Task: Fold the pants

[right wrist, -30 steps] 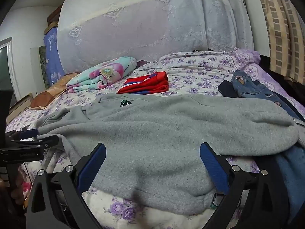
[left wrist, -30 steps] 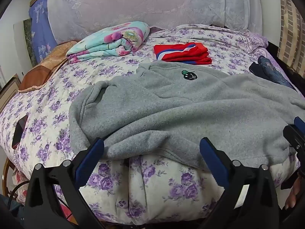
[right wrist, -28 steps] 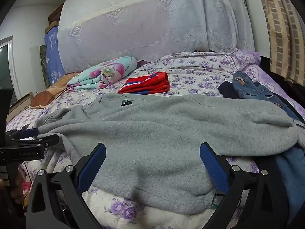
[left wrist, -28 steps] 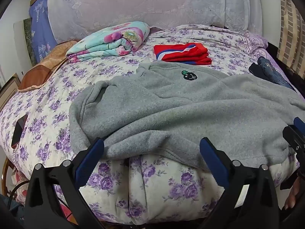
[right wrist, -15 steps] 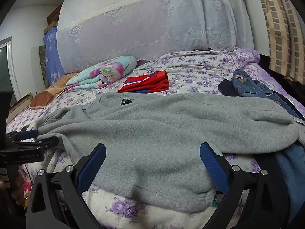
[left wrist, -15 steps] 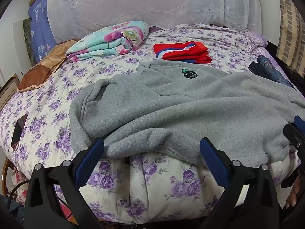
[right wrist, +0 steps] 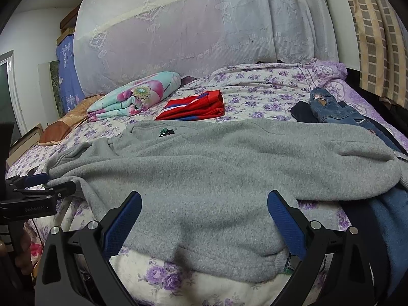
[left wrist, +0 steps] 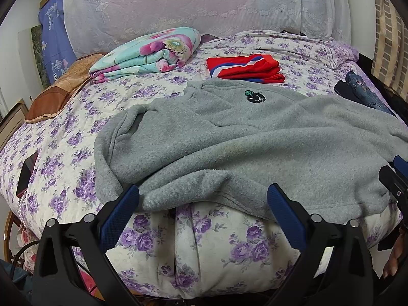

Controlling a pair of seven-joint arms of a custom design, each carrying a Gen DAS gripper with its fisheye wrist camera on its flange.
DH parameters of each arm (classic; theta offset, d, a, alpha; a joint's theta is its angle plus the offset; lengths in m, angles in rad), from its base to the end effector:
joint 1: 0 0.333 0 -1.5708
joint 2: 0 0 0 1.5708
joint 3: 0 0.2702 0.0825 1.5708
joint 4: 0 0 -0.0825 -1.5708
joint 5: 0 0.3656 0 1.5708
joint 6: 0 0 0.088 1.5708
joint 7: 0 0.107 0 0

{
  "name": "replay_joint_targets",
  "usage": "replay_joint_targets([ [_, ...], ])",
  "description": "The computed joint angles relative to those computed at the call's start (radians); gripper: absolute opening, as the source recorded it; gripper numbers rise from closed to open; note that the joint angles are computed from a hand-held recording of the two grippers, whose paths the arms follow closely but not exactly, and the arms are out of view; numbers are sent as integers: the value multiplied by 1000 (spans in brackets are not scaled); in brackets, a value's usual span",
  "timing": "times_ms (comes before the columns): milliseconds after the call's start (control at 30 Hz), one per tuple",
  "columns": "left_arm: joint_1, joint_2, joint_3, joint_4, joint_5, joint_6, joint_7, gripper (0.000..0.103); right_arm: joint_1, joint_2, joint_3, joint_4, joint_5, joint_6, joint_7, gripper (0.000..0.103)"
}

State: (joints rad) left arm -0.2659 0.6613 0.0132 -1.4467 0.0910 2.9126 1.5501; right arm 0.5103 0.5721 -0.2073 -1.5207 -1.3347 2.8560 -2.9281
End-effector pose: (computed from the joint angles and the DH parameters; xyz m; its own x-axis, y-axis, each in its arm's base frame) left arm 0.7003 -0.1890 0.3683 -0.2831 -0.9564 -0.0713 -0.6510 0.2462 -0.7180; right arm 0.6336 0.2794 0.3529 -0.1329 -0.9814 -0.1383 -0.4781 0.1857 -0.8585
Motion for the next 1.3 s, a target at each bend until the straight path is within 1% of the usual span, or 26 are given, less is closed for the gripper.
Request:
replay_joint_targets([
  [400,-1,0,2,-1,4,1,-3,98,3,12,-3,6,26,6,-18,99],
  [733,2,1,0,-2,-1,1,2,98,6,27,-4,19,68,9,-61,99],
  [1000,5,3,-2,-6,-5,7,8,98,15,29,-14,18,89,17,-76,99],
  [1100,15,5,-8,-16,-11,20,20,98,18,29,-18,18,93,19,-78,99],
  [1300,6,5,1,-10,-12,14,15,98,19,32,-16,20,115,22,-99,99],
])
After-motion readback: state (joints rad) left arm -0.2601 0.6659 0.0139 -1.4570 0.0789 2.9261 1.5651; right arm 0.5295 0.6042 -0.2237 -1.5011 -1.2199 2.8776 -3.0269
